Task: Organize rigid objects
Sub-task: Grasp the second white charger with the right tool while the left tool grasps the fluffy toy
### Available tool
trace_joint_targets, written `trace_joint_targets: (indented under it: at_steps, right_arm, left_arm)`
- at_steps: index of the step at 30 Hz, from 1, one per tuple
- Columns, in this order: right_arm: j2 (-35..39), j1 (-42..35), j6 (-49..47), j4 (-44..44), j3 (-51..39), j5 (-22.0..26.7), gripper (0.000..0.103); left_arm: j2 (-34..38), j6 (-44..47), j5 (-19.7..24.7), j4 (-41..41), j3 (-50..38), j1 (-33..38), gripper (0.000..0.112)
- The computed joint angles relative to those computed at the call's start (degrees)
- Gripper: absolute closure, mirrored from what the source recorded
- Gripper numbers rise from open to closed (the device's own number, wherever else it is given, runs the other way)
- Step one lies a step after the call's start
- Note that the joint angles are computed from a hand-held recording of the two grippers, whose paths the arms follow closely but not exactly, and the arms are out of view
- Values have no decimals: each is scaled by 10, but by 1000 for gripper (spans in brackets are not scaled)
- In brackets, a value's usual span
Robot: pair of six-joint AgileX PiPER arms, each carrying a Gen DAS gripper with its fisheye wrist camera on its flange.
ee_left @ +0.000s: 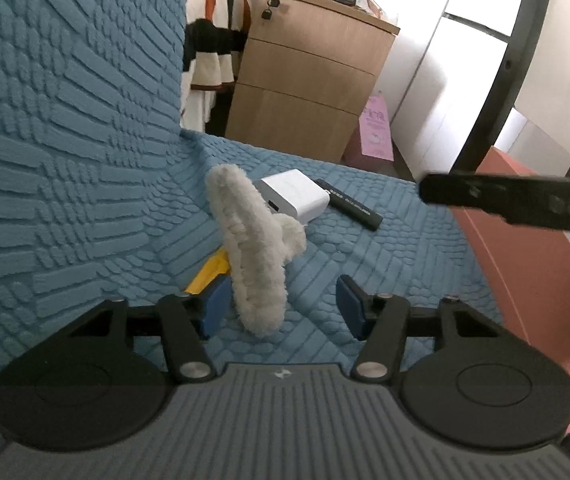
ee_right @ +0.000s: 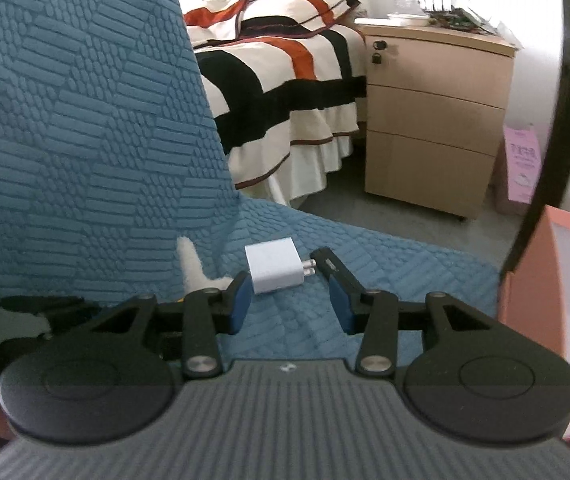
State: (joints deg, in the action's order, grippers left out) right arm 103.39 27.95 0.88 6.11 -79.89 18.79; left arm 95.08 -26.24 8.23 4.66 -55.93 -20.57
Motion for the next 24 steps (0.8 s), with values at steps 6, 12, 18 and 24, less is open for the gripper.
trace_joint_targets:
  at_steps: [6,12,18,24]
  right_arm:
    - [65,-12,-173,136,-57,-7,52]
    - [147,-11,-195,131,-151,48,52]
    - [195,0,-184,77,-202,57,49]
    - [225,-4,-225,110,-236,62,31]
  left_arm:
    - [33,-42,2,54,-18,-4,58]
    - [64,-170,18,174,-41,-5,68]
    - [82,-75,25,73,-56,9,73]
    - [90,-33,34,40,-70,15,78]
